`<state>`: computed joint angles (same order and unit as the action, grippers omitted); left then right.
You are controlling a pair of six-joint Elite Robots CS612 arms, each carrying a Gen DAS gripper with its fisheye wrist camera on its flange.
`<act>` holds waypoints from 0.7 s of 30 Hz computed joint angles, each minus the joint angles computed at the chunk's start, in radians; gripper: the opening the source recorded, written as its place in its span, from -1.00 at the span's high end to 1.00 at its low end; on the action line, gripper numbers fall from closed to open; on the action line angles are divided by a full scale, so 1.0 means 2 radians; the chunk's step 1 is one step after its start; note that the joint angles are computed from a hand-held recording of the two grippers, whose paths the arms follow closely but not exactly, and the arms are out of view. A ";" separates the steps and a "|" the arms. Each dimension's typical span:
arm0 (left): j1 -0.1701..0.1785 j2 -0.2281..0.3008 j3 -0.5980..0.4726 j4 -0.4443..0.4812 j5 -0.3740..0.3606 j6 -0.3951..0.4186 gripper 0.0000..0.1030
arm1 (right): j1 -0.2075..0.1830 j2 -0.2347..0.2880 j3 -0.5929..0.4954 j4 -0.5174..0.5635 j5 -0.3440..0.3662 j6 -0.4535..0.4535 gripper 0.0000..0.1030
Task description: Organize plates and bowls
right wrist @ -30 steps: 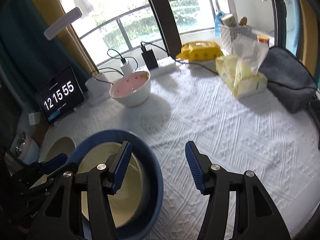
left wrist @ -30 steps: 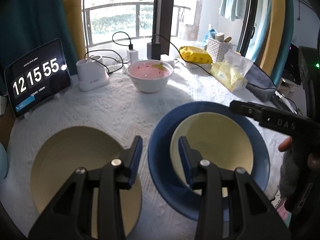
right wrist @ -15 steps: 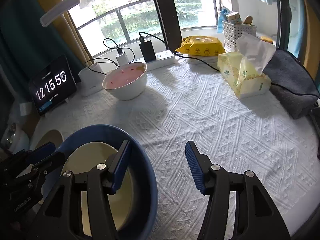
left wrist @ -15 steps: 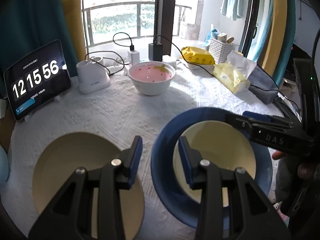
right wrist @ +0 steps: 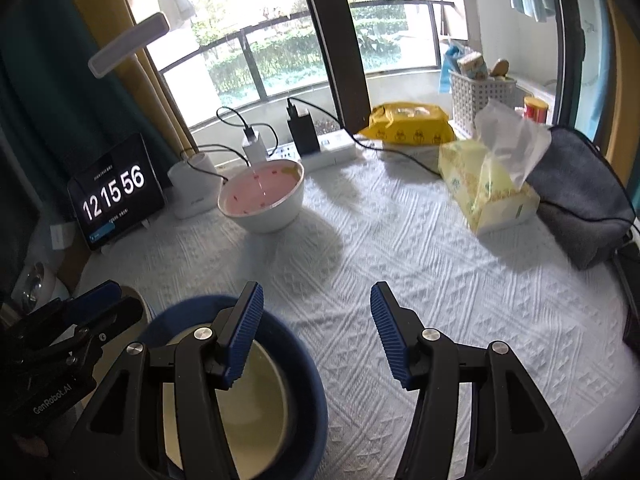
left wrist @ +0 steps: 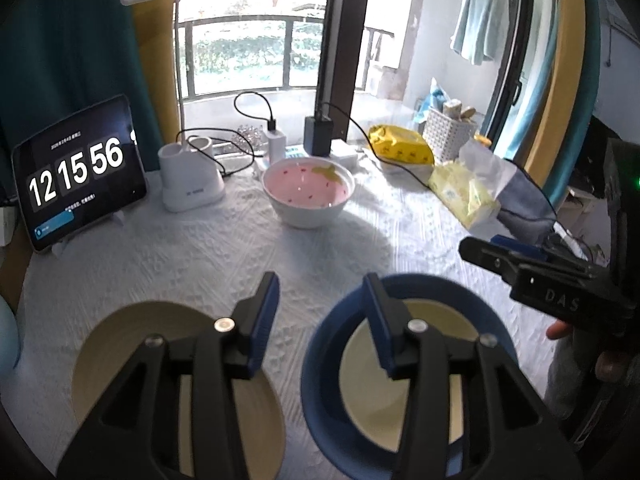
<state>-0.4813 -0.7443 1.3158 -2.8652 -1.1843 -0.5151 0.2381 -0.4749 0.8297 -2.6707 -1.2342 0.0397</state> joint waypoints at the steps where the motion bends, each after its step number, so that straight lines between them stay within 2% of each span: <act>1: 0.001 0.000 -0.003 0.001 0.000 0.000 0.13 | 0.000 0.001 -0.002 0.000 0.000 0.000 -0.14; 11: 0.008 0.016 -0.041 0.008 -0.002 0.002 0.11 | 0.003 0.018 -0.047 0.011 0.004 -0.011 -0.14; 21: 0.017 0.035 -0.080 0.026 -0.010 0.000 0.11 | 0.004 0.044 -0.108 0.041 0.017 -0.050 -0.14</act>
